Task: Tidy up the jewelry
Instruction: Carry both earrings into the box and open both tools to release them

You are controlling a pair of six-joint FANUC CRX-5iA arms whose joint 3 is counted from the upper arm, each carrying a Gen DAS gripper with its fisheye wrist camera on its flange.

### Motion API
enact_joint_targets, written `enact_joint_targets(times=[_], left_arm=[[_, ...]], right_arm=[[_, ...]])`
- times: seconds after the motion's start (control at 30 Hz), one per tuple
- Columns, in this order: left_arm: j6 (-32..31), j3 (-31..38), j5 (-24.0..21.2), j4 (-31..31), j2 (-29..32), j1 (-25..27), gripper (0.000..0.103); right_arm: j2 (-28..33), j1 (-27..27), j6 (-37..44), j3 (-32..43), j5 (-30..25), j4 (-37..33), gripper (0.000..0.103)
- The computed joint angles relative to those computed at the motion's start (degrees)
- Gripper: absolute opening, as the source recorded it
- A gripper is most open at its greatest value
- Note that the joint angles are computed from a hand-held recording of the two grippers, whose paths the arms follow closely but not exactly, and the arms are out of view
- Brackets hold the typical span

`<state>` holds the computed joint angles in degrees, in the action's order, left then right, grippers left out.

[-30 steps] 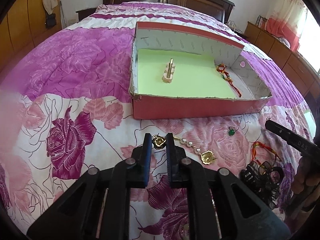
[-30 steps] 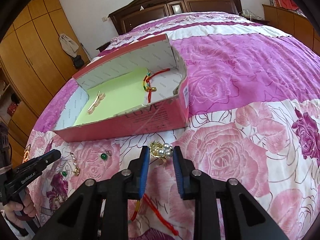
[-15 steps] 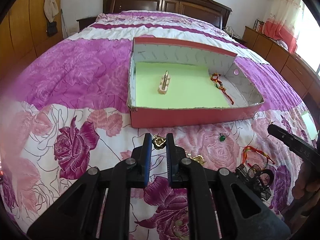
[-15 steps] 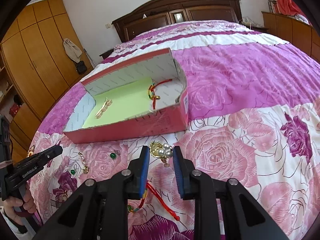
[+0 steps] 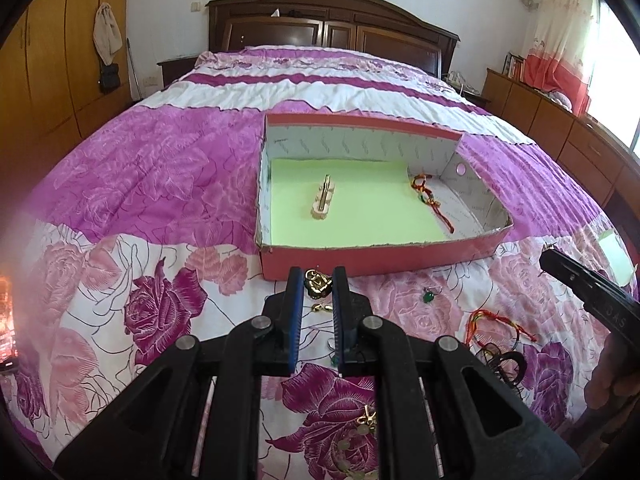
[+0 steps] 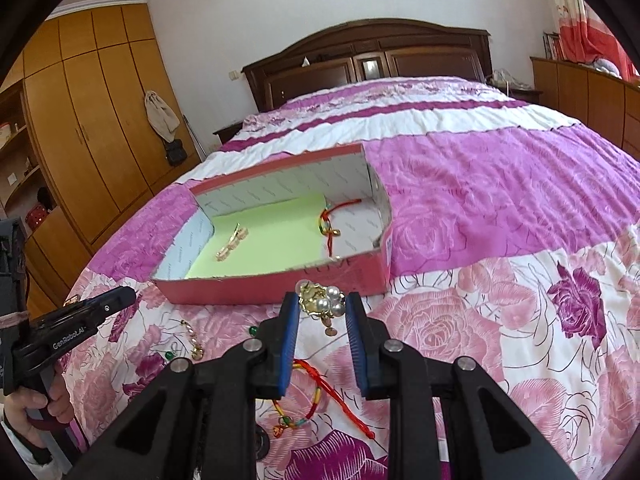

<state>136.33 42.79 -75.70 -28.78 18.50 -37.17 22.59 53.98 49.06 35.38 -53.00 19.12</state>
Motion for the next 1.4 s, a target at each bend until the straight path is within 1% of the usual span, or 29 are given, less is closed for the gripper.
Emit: enact_joint_targets(times=[0.27,0.43,0.7,0.8,0.87,1.1,1.2,1.27,1.4], left_arm=[[0.29,2.51,-0.52,-3.59,0.74,-1.42,0.006],[-0.16,4.18,0.14,-4.69,1.67,-1.19,0.006],[-0.49,6.90,1.16,-6.90,3.55,-0.35,0.006],[0.04,8.44,1.27,-8.65,4.71,-0.17,0.006],[0.93,9.03,1.99,-9.87,5.28,0.01,0.006],[0.03,12.91,2.56,-12.13,8.60,0.98,0.006],[-0.56,15.01,2.05,-12.68,10.28,1.21,0.006],[-0.96,15.98,2.08,-12.17,11.25,1.78,0.006],[-2.57,18.91,0.63,-10.73,13.93,2.70,0.006]], right_arm=[[-1.16,0.55,-1.86,-2.00,3.21,3.81,0.026],[-0.91,0.52,-3.00,-2.32,5.66,6.97,0.026],[2.66,-0.37,-2.05,1.91,7.98,8.49,0.026],[3.70,-0.88,-3.41,2.31,10.55,10.32,0.026],[4.98,-1.28,-3.51,3.70,11.33,11.16,0.026],[11.47,-2.66,0.98,13.74,8.17,8.34,0.026],[14.31,-3.16,2.69,18.07,6.14,7.08,0.026],[16.40,-3.42,4.14,21.35,4.26,6.19,0.026],[21.91,-3.62,7.61,30.78,-1.86,4.00,0.026]])
